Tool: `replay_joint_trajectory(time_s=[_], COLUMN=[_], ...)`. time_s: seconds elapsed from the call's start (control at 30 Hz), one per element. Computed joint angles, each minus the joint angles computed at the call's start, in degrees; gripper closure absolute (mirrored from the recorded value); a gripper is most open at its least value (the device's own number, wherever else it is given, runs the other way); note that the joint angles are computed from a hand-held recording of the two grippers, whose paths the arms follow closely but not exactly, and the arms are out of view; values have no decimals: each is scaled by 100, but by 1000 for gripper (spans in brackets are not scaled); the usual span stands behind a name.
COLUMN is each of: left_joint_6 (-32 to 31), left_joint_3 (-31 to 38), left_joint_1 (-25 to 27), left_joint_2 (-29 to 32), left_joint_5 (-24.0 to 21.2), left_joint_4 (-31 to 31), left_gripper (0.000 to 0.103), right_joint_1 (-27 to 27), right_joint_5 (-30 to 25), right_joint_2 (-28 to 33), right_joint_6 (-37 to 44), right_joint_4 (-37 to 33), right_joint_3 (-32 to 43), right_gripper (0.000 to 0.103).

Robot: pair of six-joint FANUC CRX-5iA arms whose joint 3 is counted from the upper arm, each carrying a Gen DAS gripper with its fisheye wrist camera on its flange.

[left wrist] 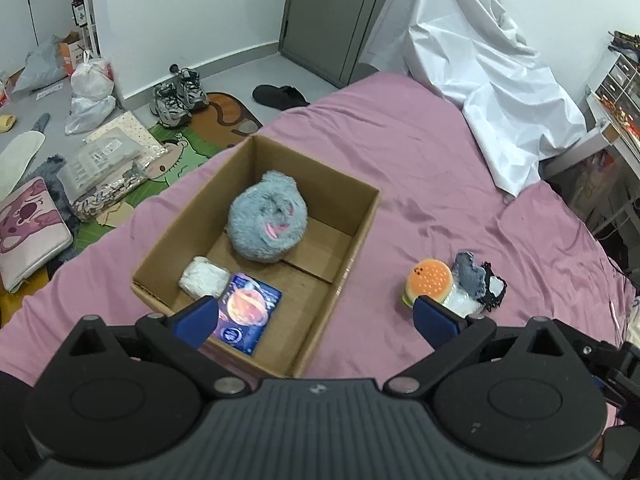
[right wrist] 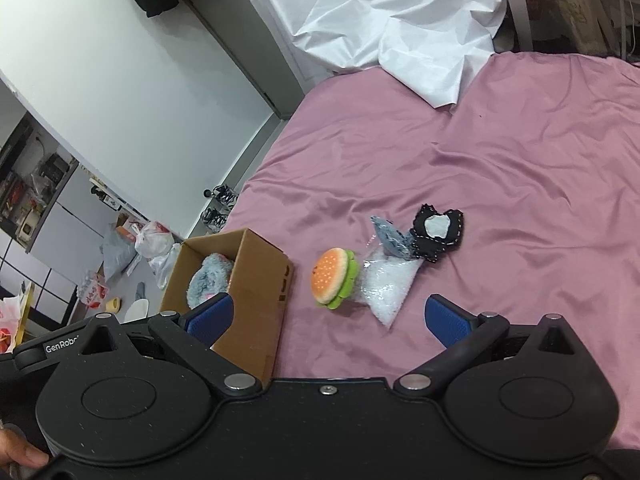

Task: Organize soft objects
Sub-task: 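Move both grippers back toward the burger plush and black heart plush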

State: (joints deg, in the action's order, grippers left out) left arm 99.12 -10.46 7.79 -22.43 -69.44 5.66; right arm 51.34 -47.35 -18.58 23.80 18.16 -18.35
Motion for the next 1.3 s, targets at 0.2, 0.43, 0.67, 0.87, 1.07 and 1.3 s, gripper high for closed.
replay_joint_trajectory(time_s=[0.2,0.43,0.67,0.87,1.07,1.3], left_joint_6=[275,463,722,991,1157,1439], left_joint_3=[145,208,224,173,209,233], left_joint_1=[-390,-724,-1029,-1208,-1373,-1414], left_joint_2=[131,328,577,823,1127,1542], left_joint_5=[103,338,694,1002,1188,1211], left_joint_4=[-317,-433,-537,-512,-505,-417], left_gripper=[0,1,1,3,8,14], right_joint_1=[-231,-525,-856,-1092,-1218,-1352], right_joint_5=[387,761,1052,1178,1182,1071], right_joint_2=[-186,-195,71,255,413,719], right_joint_6=[-233,-917,-728,-754,-966,-834], right_joint_4=[-232,-128,-388,-601,-582,-757], right_joint_3=[-309,-598,-547,-522,-512,-298], right_gripper=[0,1,7,18,21,23])
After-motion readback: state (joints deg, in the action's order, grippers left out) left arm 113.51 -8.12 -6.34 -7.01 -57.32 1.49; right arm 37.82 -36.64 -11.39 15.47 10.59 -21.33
